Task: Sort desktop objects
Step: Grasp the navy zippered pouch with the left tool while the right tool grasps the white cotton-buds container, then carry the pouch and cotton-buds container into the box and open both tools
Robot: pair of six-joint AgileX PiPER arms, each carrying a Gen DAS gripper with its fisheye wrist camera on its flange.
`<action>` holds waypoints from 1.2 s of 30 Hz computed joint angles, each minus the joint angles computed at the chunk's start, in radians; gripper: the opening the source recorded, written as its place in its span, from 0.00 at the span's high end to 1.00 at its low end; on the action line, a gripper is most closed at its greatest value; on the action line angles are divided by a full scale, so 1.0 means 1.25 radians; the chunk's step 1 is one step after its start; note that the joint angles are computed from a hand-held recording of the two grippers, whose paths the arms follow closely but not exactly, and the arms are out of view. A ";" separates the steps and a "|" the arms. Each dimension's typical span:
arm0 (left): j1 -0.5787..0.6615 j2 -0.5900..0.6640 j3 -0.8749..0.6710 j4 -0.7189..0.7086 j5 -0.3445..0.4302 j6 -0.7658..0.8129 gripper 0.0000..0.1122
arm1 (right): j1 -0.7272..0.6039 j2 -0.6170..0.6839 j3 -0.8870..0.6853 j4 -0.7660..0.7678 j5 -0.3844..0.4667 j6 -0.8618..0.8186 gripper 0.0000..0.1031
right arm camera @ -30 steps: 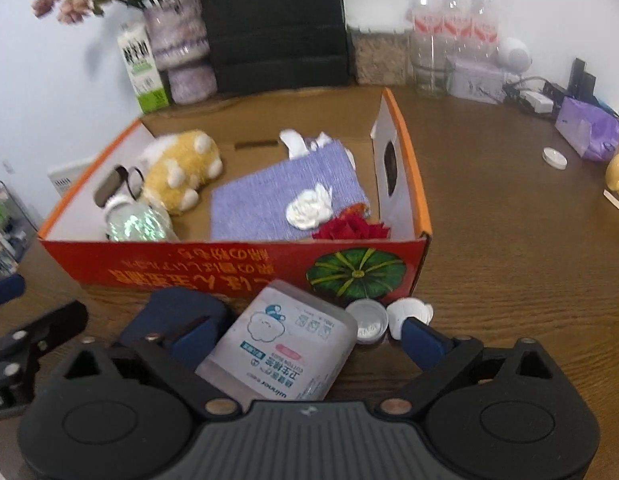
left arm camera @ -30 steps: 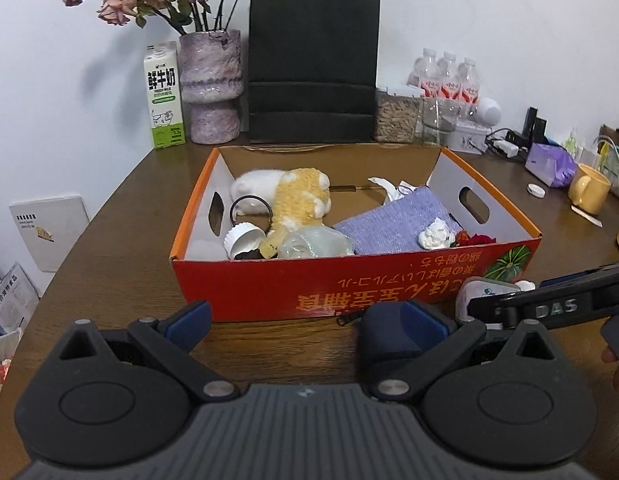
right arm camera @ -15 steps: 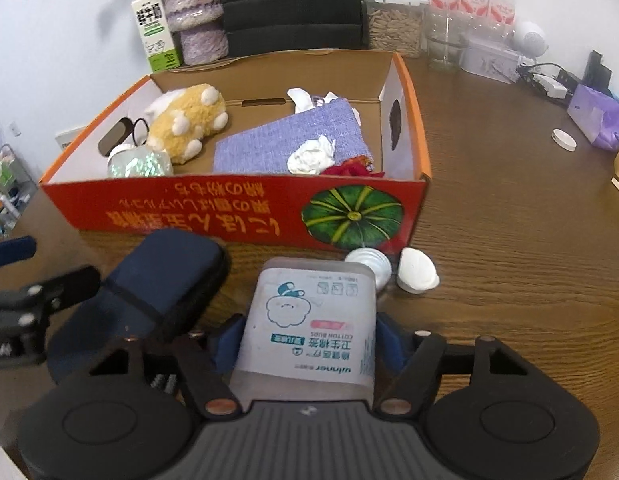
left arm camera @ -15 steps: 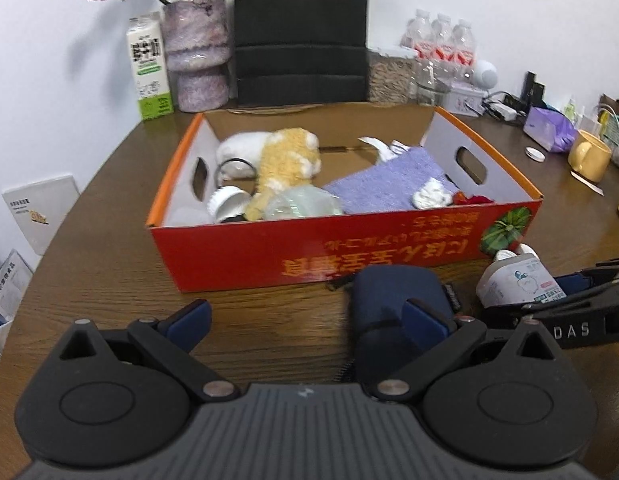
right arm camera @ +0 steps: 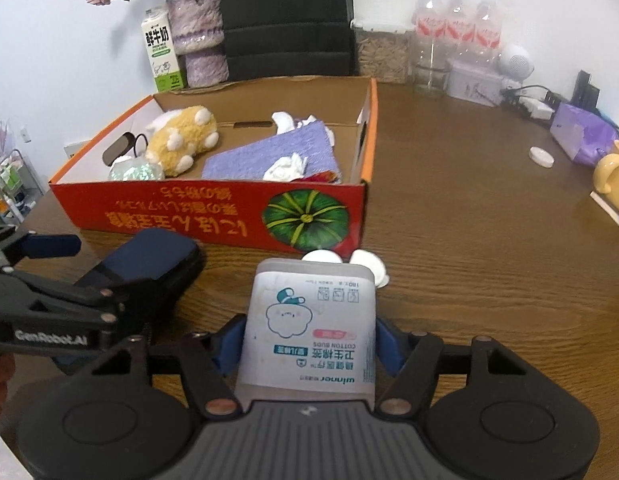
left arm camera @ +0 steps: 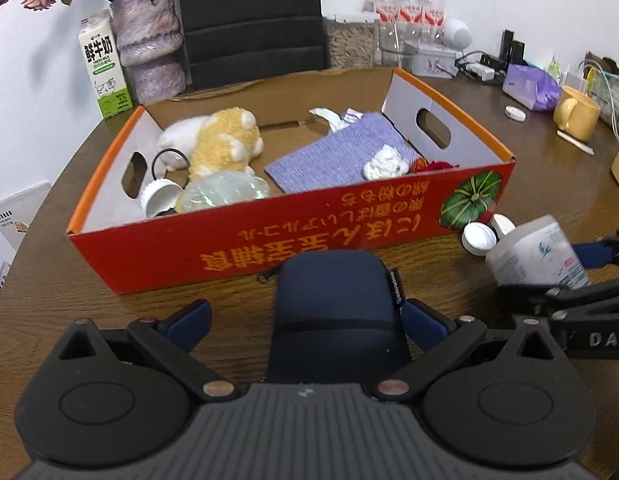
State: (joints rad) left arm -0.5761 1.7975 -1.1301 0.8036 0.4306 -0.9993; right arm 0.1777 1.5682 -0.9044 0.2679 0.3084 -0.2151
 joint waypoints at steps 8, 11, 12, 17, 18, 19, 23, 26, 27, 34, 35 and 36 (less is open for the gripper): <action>-0.010 0.027 -0.006 0.044 0.006 -0.072 0.11 | -0.028 0.008 0.011 0.119 -0.019 -0.132 0.37; -0.012 0.022 0.014 0.070 -0.021 -0.112 0.23 | -0.033 0.005 0.025 0.187 -0.032 -0.205 0.37; -0.012 0.020 0.022 0.075 -0.033 -0.115 0.33 | -0.032 0.005 0.028 0.201 -0.035 -0.218 0.37; -0.038 0.008 0.055 0.216 -0.031 -0.252 0.42 | -0.031 0.003 0.037 0.260 -0.044 -0.284 0.37; -0.042 0.003 0.060 0.231 -0.028 -0.268 0.42 | -0.034 0.003 0.039 0.278 -0.044 -0.304 0.37; -0.043 0.001 0.063 0.237 -0.029 -0.273 0.43 | -0.035 0.001 0.041 0.295 -0.043 -0.320 0.37; -0.043 -0.013 0.079 0.261 -0.036 -0.294 0.43 | -0.034 -0.008 0.048 0.329 -0.046 -0.354 0.37; -0.039 -0.028 0.096 0.289 -0.048 -0.327 0.43 | -0.034 -0.019 0.052 0.350 -0.045 -0.375 0.37; -0.038 -0.037 0.105 0.308 -0.052 -0.349 0.43 | -0.034 -0.024 0.054 0.355 -0.045 -0.381 0.37; -0.042 -0.107 0.167 0.467 -0.067 -0.511 0.43 | -0.031 -0.061 0.067 0.423 -0.045 -0.443 0.37; -0.045 -0.121 0.177 0.497 -0.065 -0.540 0.43 | -0.031 -0.068 0.068 0.435 -0.044 -0.454 0.37; -0.046 -0.133 0.184 0.521 -0.064 -0.562 0.43 | -0.032 -0.075 0.069 0.451 -0.043 -0.469 0.37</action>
